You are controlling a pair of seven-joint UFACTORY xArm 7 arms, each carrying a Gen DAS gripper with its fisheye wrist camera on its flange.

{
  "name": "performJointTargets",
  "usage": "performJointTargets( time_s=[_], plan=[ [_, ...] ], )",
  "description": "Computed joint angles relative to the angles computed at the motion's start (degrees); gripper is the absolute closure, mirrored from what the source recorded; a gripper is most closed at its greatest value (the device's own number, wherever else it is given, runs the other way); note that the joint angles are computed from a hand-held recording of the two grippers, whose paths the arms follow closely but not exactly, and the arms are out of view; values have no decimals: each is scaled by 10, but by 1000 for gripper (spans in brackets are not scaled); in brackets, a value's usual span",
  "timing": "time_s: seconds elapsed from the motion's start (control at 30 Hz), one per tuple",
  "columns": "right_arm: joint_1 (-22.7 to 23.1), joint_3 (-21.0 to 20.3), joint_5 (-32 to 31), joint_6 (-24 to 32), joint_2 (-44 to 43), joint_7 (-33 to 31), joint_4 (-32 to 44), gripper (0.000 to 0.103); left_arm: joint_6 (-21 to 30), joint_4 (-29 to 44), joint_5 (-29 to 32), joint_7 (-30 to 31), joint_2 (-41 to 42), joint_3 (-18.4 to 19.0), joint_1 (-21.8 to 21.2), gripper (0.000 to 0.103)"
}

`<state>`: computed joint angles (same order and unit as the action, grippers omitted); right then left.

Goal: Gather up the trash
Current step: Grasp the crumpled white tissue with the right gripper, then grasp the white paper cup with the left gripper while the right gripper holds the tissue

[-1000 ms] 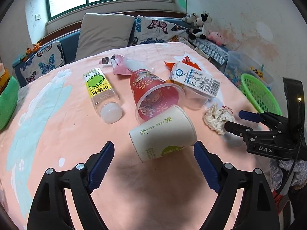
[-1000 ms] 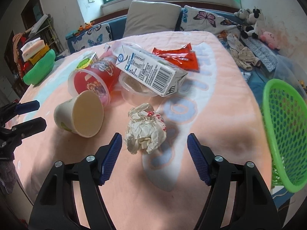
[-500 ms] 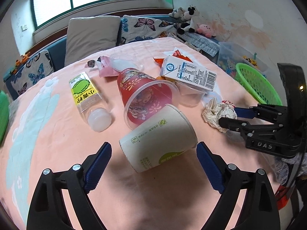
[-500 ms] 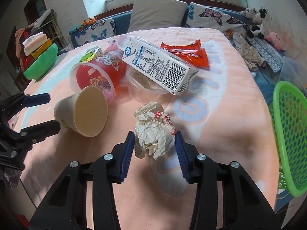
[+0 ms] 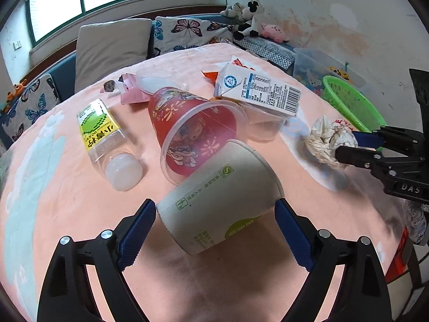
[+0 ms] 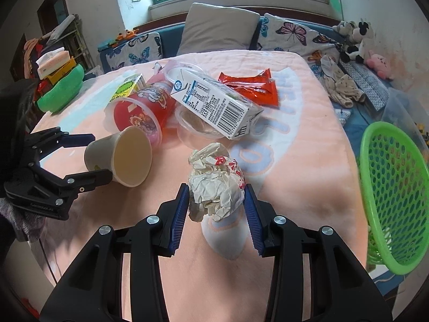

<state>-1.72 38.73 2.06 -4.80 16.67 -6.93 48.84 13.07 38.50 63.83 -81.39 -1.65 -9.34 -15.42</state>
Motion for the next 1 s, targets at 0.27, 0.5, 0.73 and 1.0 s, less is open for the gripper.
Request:
performJointTargets(
  time_s=[0.27,0.5,0.73,1.0],
  plan=[
    [-12,6,-1,-4,-8,-1,-12,61,-6,-2,-77,77,6,1,-10,14],
    [-28,10,-7,-6,-12,7,-20,61,21,9,-137,141,13,-5,-19,14],
    [-33,10,-12,-5,-15,13,-25,61,43,22,-126,146,25,3,-28,14],
    [-45,16,-15,-5,-9,14,-24,61,67,42,-92,121,43,9,-41,15]
  ],
)
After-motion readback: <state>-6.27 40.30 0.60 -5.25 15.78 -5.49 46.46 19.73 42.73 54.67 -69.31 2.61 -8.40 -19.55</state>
